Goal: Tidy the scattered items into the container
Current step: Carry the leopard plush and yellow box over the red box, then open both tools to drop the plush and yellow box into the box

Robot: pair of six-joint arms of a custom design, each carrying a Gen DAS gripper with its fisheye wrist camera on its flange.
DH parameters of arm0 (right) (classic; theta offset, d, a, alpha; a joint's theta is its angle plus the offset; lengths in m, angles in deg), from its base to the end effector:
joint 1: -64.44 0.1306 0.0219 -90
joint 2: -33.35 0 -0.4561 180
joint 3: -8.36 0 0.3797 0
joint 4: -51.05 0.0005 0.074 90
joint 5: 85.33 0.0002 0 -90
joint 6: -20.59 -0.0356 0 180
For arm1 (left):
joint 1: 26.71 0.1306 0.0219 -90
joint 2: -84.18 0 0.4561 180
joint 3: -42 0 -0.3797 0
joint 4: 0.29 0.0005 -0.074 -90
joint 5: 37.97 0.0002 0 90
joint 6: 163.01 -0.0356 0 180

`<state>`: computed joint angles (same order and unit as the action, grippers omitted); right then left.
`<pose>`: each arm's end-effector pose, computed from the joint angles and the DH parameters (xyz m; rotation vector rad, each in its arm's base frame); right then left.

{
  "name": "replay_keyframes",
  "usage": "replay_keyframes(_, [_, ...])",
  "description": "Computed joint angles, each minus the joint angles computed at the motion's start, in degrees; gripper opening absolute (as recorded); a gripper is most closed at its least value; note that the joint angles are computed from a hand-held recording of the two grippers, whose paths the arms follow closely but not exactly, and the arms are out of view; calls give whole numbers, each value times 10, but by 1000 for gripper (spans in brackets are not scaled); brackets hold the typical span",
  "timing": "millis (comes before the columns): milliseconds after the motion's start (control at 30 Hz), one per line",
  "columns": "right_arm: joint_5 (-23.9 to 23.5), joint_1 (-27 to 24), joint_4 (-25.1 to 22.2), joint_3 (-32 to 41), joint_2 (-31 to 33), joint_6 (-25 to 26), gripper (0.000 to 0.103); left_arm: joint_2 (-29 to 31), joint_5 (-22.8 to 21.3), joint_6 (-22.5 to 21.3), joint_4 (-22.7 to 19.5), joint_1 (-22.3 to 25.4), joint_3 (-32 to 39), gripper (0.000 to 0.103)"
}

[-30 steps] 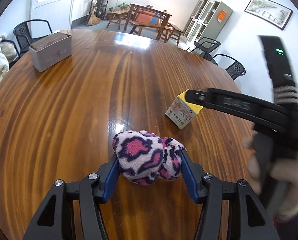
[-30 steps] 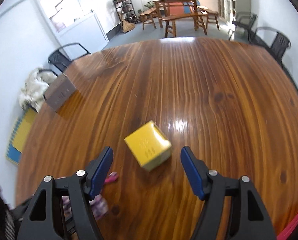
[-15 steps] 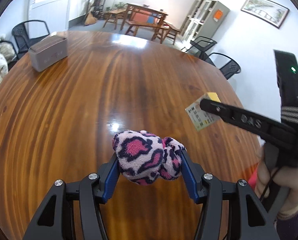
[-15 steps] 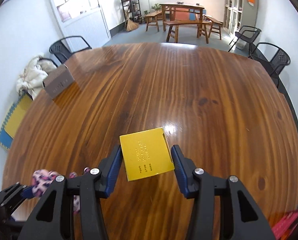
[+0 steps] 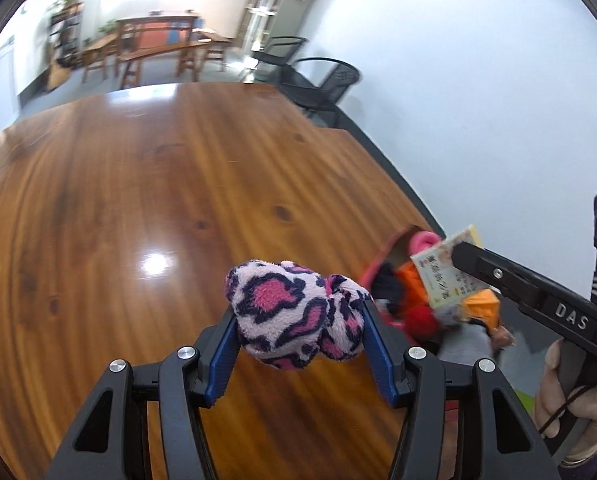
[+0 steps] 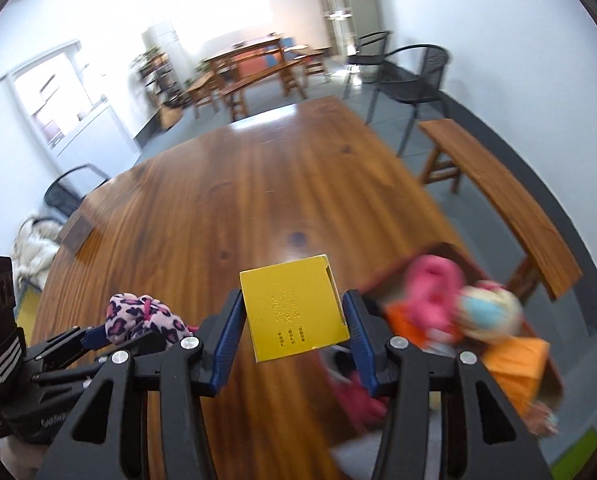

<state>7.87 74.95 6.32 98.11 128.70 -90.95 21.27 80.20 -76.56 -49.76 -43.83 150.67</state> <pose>0.5040 0.0910 0.4632 0.2606 2.4417 0.1786 0.6267 -0.2111 0.3917 0.6393 2.4782 -0.7228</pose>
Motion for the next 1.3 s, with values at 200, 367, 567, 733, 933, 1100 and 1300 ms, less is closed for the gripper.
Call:
replay_keyframes(200, [31, -69, -24, -88, -110, -15, 54, 8, 3, -7, 1, -65, 21, 59])
replay_keyframes(367, [22, -115, -45, -136, -164, -5, 54, 28, -35, 2, 5, -102, 32, 59])
replay_keyframes(567, [-22, -128, -38, -173, -180, 26, 54, 46, -71, 13, 18, -111, 35, 59])
replay_keyframes(733, [-41, -104, -17, -187, -159, 67, 54, 58, -102, 10, 5, -113, 39, 59])
replay_keyframes(933, [-26, -86, -9, -213, -156, 114, 48, 29, -106, 23, 28, -113, 9, 79])
replay_keyframes(1100, [-57, -95, -12, -211, -159, 135, 55, -5, -117, 41, 60, -110, -10, 103])
replay_keyframes(1300, [-120, -132, 3, -217, -194, 122, 75, -50, -140, 49, 79, -106, -36, 103])
